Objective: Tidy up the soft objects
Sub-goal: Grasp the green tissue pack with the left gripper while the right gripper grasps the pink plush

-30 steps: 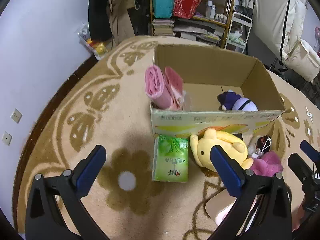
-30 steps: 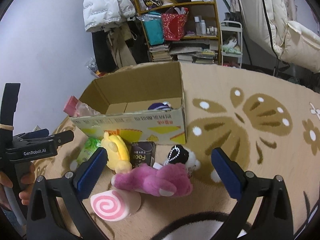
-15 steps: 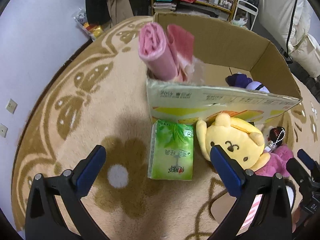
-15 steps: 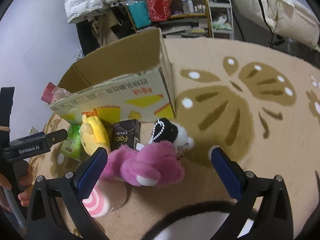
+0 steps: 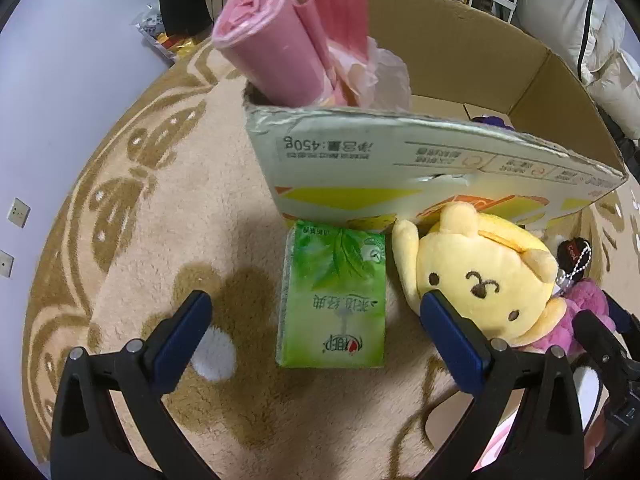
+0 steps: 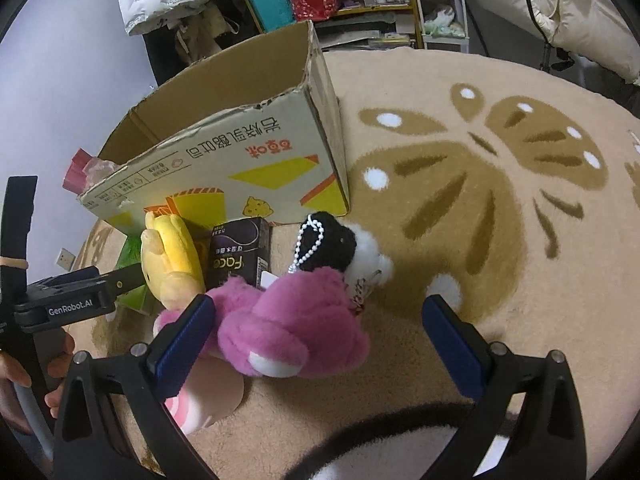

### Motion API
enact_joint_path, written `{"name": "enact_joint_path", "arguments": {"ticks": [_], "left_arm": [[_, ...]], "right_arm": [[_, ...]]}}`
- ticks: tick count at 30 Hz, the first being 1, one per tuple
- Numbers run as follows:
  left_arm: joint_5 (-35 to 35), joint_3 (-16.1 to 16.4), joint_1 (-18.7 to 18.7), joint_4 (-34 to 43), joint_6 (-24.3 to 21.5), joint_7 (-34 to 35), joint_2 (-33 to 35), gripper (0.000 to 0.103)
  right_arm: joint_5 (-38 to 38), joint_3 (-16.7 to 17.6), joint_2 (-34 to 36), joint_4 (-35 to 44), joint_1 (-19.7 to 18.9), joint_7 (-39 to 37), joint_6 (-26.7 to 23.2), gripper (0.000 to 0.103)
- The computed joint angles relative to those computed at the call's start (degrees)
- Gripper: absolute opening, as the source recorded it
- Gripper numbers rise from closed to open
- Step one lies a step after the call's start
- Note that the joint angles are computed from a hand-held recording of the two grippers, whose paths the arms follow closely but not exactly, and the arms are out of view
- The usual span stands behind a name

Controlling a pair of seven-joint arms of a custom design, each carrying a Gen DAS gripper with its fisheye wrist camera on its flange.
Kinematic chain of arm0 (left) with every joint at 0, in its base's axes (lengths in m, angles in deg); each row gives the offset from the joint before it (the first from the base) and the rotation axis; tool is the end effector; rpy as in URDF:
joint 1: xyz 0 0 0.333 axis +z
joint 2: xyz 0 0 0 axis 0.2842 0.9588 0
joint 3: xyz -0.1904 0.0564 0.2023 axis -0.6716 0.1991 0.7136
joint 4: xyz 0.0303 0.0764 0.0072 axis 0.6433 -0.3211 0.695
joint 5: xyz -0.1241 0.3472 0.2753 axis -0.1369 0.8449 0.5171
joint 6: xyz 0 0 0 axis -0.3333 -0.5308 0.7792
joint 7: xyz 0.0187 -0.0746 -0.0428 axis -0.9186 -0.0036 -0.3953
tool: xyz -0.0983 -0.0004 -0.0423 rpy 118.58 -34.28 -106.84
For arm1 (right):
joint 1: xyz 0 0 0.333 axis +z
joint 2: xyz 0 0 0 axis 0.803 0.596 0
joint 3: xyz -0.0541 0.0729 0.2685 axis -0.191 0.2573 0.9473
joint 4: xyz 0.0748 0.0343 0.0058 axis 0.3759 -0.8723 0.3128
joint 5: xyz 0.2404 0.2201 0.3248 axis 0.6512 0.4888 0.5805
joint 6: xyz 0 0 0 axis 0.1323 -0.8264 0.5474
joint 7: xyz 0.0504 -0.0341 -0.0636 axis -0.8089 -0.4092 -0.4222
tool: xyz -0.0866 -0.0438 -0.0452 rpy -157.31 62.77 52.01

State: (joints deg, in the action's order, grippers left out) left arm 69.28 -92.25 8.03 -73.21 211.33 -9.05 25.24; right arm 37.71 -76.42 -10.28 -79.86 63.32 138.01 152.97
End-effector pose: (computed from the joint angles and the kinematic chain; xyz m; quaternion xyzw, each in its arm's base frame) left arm 0.5374 -0.1732 0.5202 -0.7347 0.6470 -0.1299 0.1572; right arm 0.5132 0.1001 0.5197 -0.6796 0.6694 -0.0764 0.2902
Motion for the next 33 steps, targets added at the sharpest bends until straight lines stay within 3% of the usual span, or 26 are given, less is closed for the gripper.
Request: {"name": "enact_joint_path", "arguments": {"ticks": [6,17,25,33], "left_arm": [[-0.95,0.40,0.25,0.11,-0.64,-0.06,0.69,0.103],[0.26,-0.07,0.70,0.78,-2.07,-0.93,2.19,0.103],[0.64,-0.12,0.53,0.16,-0.98,-0.99,2.53,0.102],[0.42,-0.17,0.23,0.14,-1.28,-1.08,2.65,0.099]], "right_arm": [[3.30,-1.32,0.99,0.76,0.91,-1.67,-0.72,0.097],[4.53,-1.46,0.73,0.39,0.67,-2.40,-1.18,0.096],[7.60,-2.28,0.36,0.26,1.77,-5.97,-1.47,0.074],[9.78,-2.76,0.90,0.76,1.81,-7.24,-2.03,0.070]]}}
